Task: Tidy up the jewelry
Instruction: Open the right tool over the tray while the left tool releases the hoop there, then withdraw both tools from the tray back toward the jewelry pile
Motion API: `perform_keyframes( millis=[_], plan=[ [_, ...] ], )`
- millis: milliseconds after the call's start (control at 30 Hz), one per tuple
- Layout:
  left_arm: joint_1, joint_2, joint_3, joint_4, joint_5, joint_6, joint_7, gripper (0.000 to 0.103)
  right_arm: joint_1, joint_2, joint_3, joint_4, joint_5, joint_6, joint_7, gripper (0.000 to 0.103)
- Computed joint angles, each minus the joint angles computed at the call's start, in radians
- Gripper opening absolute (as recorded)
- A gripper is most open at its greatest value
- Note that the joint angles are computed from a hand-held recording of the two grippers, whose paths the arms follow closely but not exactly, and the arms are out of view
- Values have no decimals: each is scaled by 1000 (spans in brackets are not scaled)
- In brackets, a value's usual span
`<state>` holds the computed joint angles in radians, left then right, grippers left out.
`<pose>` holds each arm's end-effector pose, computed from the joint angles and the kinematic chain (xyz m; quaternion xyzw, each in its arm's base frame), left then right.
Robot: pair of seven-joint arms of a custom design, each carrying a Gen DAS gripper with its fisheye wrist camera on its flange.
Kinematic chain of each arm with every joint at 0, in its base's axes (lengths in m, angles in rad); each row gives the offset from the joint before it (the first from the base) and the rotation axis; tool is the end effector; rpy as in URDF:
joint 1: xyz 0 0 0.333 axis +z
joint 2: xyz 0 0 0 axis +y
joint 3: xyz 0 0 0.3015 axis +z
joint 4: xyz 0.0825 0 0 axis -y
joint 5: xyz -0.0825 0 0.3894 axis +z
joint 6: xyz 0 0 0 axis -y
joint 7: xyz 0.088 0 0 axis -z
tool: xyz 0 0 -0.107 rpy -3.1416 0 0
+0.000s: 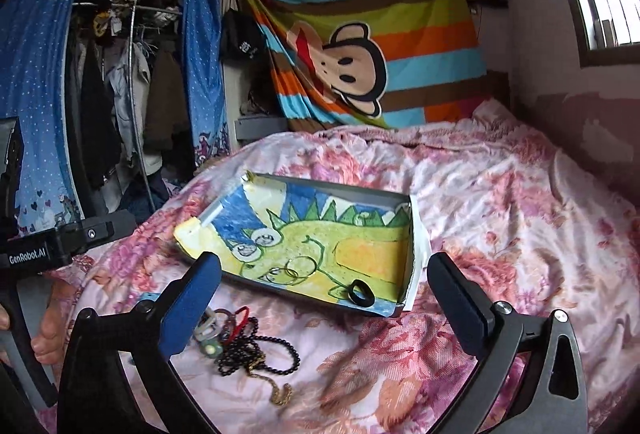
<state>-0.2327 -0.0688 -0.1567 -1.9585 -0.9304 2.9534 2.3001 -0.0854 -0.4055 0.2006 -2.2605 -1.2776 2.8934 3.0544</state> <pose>0.5607 -0.1753 0.5954 -0.4996 0.6772 -0.5005 0.2031 0.4708 0.1238 0.5851 -0.5074 0.6372 -0.4372 0.3812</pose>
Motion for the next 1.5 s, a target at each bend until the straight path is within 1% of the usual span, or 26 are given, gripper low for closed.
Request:
perform_keyframes(
  millis=[67, 167, 300, 433, 600, 733, 933, 1067, 1233, 1367, 1500],
  plan=[
    [-16, -49, 15, -47, -97, 23, 101, 103, 4, -51, 18, -29, -10, -25, 22, 101],
    [-39, -106, 44, -105, -157, 40, 164, 103, 22, -94, 25, -61, 26, -34, 1, 101],
    [-71, -162, 78, -168, -175, 54, 185, 103, 38, -156, 50, -112, 109, -65, -63, 101],
    [-105, -210, 117, -226, -192, 67, 212, 103, 28, -204, 90, -155, 166, -74, -91, 101],
    [-123, -247, 146, -288, -140, 81, 188, 103, 18, -231, 123, -187, 233, -69, -146, 101],
    [-136, -256, 171, -316, -92, 85, 155, 103, 9, -240, 142, -205, 284, -60, -186, 101],
    [-151, -257, 201, -347, -28, 90, 130, 103, -4, -218, 166, -210, 343, -54, -240, 101],
    [-148, -246, 209, -354, 12, 79, 108, 103, -10, -198, 176, -207, 368, -56, -264, 101],
    [-148, -232, 215, -361, 15, 73, 105, 103, 1, -169, 172, -202, 393, -70, -296, 101],
    [-129, -221, 211, -363, 21, 49, 90, 103, 17, -145, 162, -197, 404, -89, -317, 101],
    [-102, -208, 195, -361, 36, 33, 75, 103, 37, -121, 149, -190, 411, -109, -332, 101]
  ],
)
